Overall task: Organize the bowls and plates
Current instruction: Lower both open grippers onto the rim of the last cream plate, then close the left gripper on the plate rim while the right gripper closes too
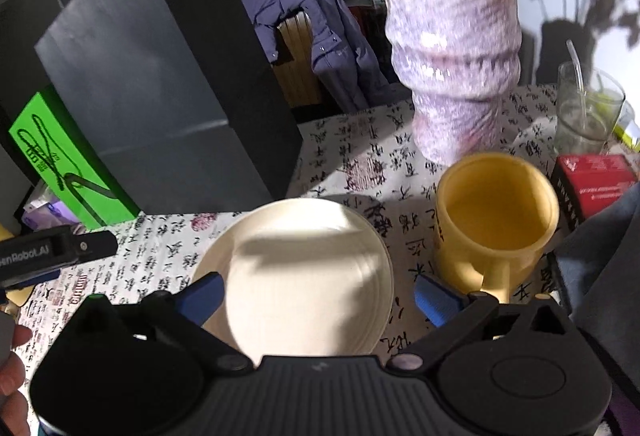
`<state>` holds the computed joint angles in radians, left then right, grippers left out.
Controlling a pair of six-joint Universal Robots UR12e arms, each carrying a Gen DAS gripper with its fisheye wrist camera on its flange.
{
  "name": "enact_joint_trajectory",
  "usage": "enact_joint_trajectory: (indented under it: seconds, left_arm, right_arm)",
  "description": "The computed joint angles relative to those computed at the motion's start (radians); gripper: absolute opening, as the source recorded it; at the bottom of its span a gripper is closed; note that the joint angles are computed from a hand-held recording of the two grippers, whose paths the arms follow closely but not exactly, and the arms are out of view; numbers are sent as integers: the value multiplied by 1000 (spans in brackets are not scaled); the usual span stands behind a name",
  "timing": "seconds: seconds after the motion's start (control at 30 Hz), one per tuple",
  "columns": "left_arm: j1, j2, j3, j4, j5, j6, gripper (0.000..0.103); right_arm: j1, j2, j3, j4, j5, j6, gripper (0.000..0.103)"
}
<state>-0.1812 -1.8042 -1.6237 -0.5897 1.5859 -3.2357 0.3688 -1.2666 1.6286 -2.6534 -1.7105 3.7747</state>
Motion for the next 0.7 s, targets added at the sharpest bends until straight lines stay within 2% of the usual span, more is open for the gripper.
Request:
enact_joint_trajectory:
  seconds: [0.1, 0.3, 0.37, 0.43, 0.5, 0.53, 0.63, 0.7]
  left_arm:
    - [-3, -15, 14, -23, -6, -6, 103]
    - [-20, -41, 19, -8, 9, 33, 103]
    - [-26, -51, 24, -11, 16, 52, 101]
    - [-33, -61, 30, -20, 26, 63, 97]
    - [-36, -68, 32, -26, 26, 64, 95]
    - [-39, -72, 33, -27, 30, 69, 91]
    - [-48, -84, 41, -51, 42, 72, 79]
    - [-51, -92, 48, -76, 45, 70, 73]
  right_arm:
    - [-4, 11, 3, -11, -1, 15, 96]
    - [-4, 24, 18, -43, -2, 43, 88]
    - [-2, 27, 17, -29, -26, 75, 80]
    - [-2, 29, 16, -16, -35, 87, 76]
    - [-9, 30, 21, -14, -16, 88, 76]
    - [-11, 31, 23, -14, -10, 90, 74]
    - [-13, 31, 25, -6, -24, 90, 58]
    - [-15, 30, 29, -15, -16, 95, 56]
